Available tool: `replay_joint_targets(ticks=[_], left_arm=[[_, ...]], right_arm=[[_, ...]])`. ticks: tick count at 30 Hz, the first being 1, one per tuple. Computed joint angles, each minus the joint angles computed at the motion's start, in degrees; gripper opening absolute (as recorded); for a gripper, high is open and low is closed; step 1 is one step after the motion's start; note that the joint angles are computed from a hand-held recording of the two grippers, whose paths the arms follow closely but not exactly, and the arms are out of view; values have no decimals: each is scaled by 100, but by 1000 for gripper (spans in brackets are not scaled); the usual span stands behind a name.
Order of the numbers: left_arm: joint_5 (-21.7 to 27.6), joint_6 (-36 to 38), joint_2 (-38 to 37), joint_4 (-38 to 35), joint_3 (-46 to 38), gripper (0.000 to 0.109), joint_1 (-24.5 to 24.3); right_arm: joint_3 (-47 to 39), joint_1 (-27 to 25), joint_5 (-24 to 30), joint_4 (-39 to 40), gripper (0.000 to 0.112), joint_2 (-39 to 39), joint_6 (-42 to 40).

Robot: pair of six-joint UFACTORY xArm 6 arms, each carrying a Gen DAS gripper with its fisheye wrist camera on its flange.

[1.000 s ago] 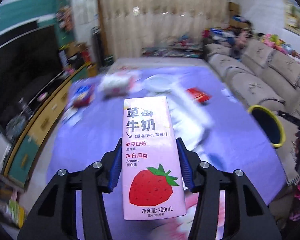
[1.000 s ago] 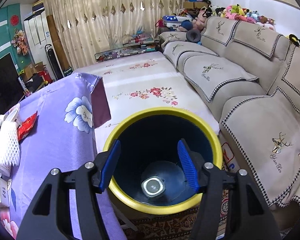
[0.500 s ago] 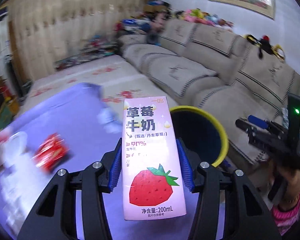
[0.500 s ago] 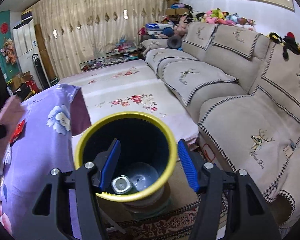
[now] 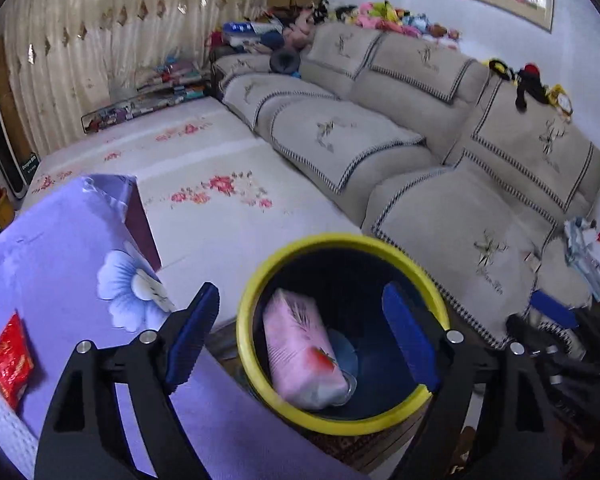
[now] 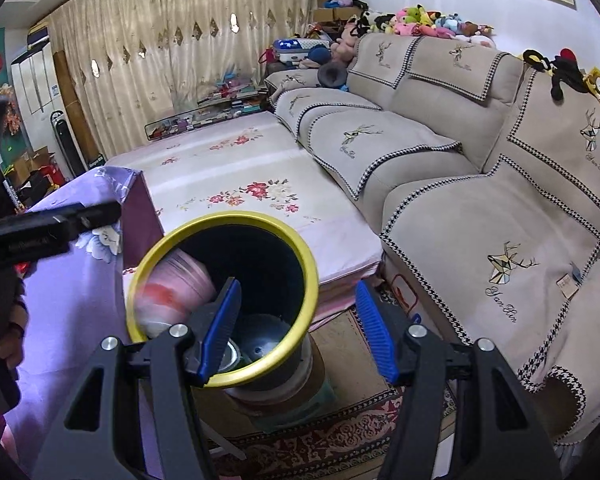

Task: Collect trash
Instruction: 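Carry the milk carton over the bin and open the left tool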

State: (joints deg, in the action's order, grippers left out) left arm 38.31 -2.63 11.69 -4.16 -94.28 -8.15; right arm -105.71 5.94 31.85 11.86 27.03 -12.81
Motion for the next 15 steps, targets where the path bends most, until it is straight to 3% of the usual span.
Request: replay_joint_targets(ticks=[5, 9, 15], left_arm=[[-518, -43, -1440, 97, 1329, 94, 207], [-658, -267, -2809, 393, 2448, 97, 507], [-229, -303, -4683, 561, 3673, 98, 1394]], right_arm=[[184, 151, 7, 202, 57, -112, -280], [330, 352, 45, 311, 57, -195, -467], [412, 738, 130, 465, 57, -265, -739]])
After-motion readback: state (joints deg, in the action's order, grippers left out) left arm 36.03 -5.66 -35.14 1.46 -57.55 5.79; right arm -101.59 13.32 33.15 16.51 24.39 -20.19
